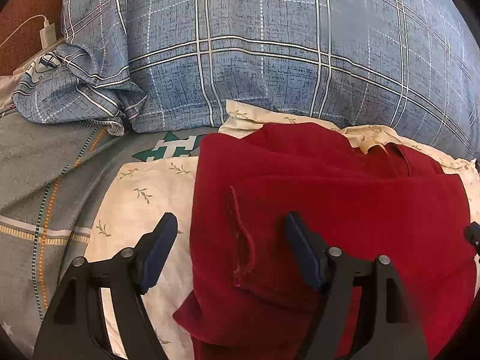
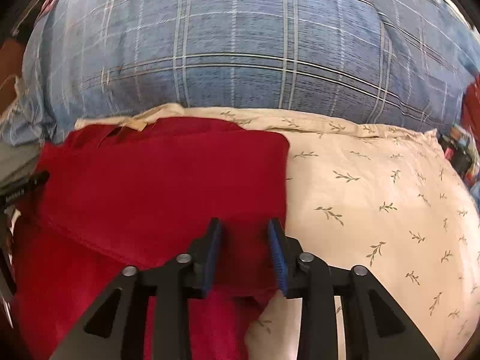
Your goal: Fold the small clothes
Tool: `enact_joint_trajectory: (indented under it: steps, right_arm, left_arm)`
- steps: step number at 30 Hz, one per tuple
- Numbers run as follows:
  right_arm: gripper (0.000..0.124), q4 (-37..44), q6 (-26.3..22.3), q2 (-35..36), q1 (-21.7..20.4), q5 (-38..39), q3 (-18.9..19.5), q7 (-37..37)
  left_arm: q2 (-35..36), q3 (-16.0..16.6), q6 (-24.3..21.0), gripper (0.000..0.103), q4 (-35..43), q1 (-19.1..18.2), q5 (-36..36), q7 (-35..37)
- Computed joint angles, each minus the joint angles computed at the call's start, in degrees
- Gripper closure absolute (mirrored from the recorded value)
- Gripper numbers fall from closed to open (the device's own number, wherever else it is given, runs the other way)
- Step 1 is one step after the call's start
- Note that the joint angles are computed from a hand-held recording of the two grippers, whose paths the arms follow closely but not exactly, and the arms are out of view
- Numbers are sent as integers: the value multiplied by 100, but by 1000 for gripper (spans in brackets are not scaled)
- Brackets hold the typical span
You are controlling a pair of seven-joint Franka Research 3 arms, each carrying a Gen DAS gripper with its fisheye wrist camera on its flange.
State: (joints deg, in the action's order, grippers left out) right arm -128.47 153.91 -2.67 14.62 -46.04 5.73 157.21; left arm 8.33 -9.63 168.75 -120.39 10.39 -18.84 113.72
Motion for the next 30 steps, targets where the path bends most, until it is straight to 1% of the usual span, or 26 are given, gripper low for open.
enact_joint_trajectory:
  steps: [2,4,6,7,8,10,12,13,14,16,17,18,20,21,23,25,26,28,29,30]
  right_arm:
    - [86,-91,49,-117,-17,217,-22,-21]
    - [84,-222,166,-255,-50,256,15,27]
    - [78,-424,387,-412,-96,468,45,-15]
    - [71,-512,528,-462,-134,571,68,-18]
    - [66,-608,729,-483,-196,647,82,16]
    - [66,-634,768,-435,-257,916,136,-95]
    - [68,-647,959,-309,-262,1263,117,-384]
    - [75,-671,1057,-291,-291,1269,129,-382]
    - [93,-668,1065,-294,-330,1181,164,-303]
    - [103,-677,1033,-386,-383,1034,218,-235]
    - [104,-688,951,-476,-449,820,282,-45]
    - [104,-690,842,-526,-477,764,321,12]
    - [104,-644,699,-447,-481,807,348,-42]
    - [104,-590,629,-382,-494,660,375,45]
    - [101,-523,469,-373,-437,473,381,167]
    - [94,-597,420,-528,-337,728,320,43]
    - [93,-695,432,-670,-303,913,303,-11]
    - [91,-953,579,-955,-196,1497,247,-491]
    - [84,-1108,656,-1105,-63,1937,179,-889]
    - [80,-1248,714,-1228,90,2357,101,-1266]
  left_arm:
    - [-53,-9,-89,28,-16,28,-46,70]
    - [-163,-20,-136,29,-97,46,-184,238]
    - [-261,-17,-159,29,-184,36,-414,483]
    - [-326,-11,-176,29,-248,25,-567,623]
    - [-367,21,-198,29,-286,-10,-660,697]
    - [-449,83,-240,29,-369,-87,-835,840]
    - [-521,159,-251,29,-447,-178,-895,919]
    - [-564,194,-257,29,-491,-220,-913,963]
    - [-585,233,-267,29,-512,-259,-911,987]
    - [-668,301,-273,29,-594,-322,-951,1087]
    - [-696,332,-267,29,-623,-351,-1003,1154]
    - [-725,362,-253,29,-661,-378,-1061,1227]
    - [-745,427,-255,28,-703,-420,-1082,1242]
    - [-766,457,-316,28,-713,-428,-1116,1238]
    - [-879,522,-425,28,-780,-441,-1270,1335]
    - [-1063,620,-496,28,-924,-469,-1419,1530]
    - [-1149,685,-520,28,-994,-501,-1534,1670]
    - [-1394,867,-683,28,-1190,-552,-1739,1932]
    - [-1488,965,-810,28,-1250,-584,-1839,2031]
    - [-1595,1069,-963,28,-1317,-611,-1960,2142]
